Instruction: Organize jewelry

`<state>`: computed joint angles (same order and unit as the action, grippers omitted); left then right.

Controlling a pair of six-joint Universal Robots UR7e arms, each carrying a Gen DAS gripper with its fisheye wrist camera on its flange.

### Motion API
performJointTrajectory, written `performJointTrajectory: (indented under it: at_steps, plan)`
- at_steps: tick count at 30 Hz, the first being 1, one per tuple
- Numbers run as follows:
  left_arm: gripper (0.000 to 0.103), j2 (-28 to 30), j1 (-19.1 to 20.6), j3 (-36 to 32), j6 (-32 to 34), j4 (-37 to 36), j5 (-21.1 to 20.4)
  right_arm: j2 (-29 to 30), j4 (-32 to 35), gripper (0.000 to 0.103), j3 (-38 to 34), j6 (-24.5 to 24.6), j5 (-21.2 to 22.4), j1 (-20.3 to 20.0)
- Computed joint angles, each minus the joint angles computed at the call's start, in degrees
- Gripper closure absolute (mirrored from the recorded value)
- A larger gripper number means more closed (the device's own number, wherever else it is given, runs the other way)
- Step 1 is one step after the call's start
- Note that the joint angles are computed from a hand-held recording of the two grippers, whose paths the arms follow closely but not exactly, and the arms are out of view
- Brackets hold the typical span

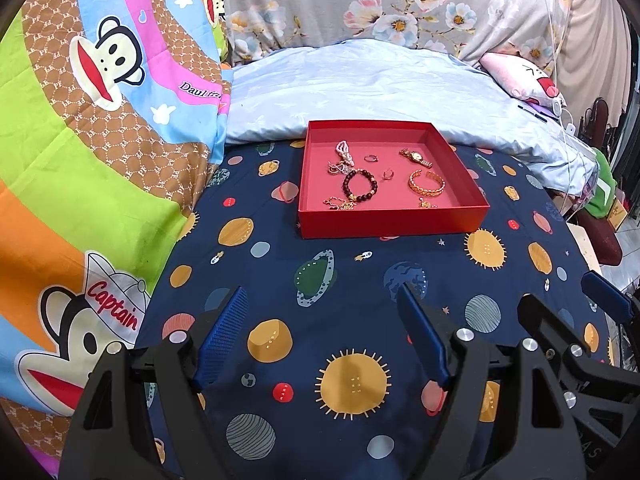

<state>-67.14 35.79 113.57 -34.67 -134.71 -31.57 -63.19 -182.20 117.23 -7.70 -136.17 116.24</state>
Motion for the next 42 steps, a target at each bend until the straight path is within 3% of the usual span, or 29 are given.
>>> performJointTrajectory:
  at_steps: [42]
  plan:
    - [0.023,0.1,-0.3,-0.6,-2.1,3.2,2.3,-0.3,-0.1,0.02,-0.2,-0.6,-0.1,-0.4]
